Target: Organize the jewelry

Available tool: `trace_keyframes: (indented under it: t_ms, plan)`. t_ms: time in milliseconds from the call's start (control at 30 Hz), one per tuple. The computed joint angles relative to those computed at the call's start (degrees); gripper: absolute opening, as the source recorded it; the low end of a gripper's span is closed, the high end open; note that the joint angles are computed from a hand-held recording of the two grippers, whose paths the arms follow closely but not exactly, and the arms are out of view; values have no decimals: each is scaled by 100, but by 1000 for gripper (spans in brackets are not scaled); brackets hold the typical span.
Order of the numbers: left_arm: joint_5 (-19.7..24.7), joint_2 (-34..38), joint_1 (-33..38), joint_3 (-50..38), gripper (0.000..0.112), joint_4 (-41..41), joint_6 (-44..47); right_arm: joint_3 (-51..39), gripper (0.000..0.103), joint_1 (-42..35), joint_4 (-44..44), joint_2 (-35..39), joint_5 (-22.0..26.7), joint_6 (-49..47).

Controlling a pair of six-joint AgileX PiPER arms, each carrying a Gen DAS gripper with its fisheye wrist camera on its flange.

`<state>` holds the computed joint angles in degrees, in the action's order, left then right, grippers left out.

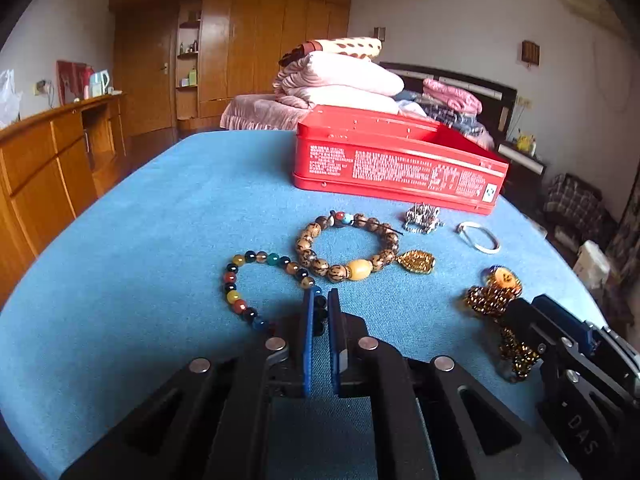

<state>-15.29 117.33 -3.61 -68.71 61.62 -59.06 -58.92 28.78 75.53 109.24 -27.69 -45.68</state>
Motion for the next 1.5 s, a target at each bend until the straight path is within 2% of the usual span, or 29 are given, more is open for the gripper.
trace_keyframes:
  t_ms: [33, 100, 267, 367, 433, 467, 567, 667, 800, 900, 1000, 1233, 1500]
  plan:
    - [-237, -24, 112, 82, 6, -54, -27, -4, 31, 9, 39, -11, -2, -50]
    - [-515, -99, 231, 273, 6, -479, 336, 27, 40, 9, 31, -36, 32, -82]
    - [-1210, -360, 464, 796, 6, -1351, 1275, -91, 43, -133, 154, 73, 457, -301]
    - [-1288, -441, 444, 904, 6, -1724, 1704, -248, 44, -76, 500, 185, 369, -753]
    - [-1304, -444, 458, 881, 6, -1660, 1631, -400, 44, -19, 846, 276, 270, -1228]
    - [-1313, -447, 459, 879, 6, -1675, 1641, -480, 42, 12, 1017, 335, 192, -1438]
    - [-1343, -433, 462, 877, 6, -1747, 1700, -562, 24, 66, 1116, 410, 40, -1604]
    - [-1388, -447, 478, 917, 6, -1870, 1833, -498, 19, 1, 997, 330, 221, -1536]
    - [-1458, -493, 484, 956, 6, -1995, 1958, -178, 18, -141, 96, 49, 548, -404]
    - [-1563, -547, 532, 969, 6, -2041, 1975, -54, 18, -119, -23, -169, 438, -291]
    - [-1670, -597, 605, 942, 6, -1979, 1864, 42, 18, -180, -274, -421, 523, -64]
    - [-1852, -743, 671, 858, 6, -1930, 1734, -99, 18, -187, -140, -667, 342, -555]
    - [-1824, -712, 564, 412, 6, -1824, 1510, -583, 18, -491, -169, -685, 478, -1064]
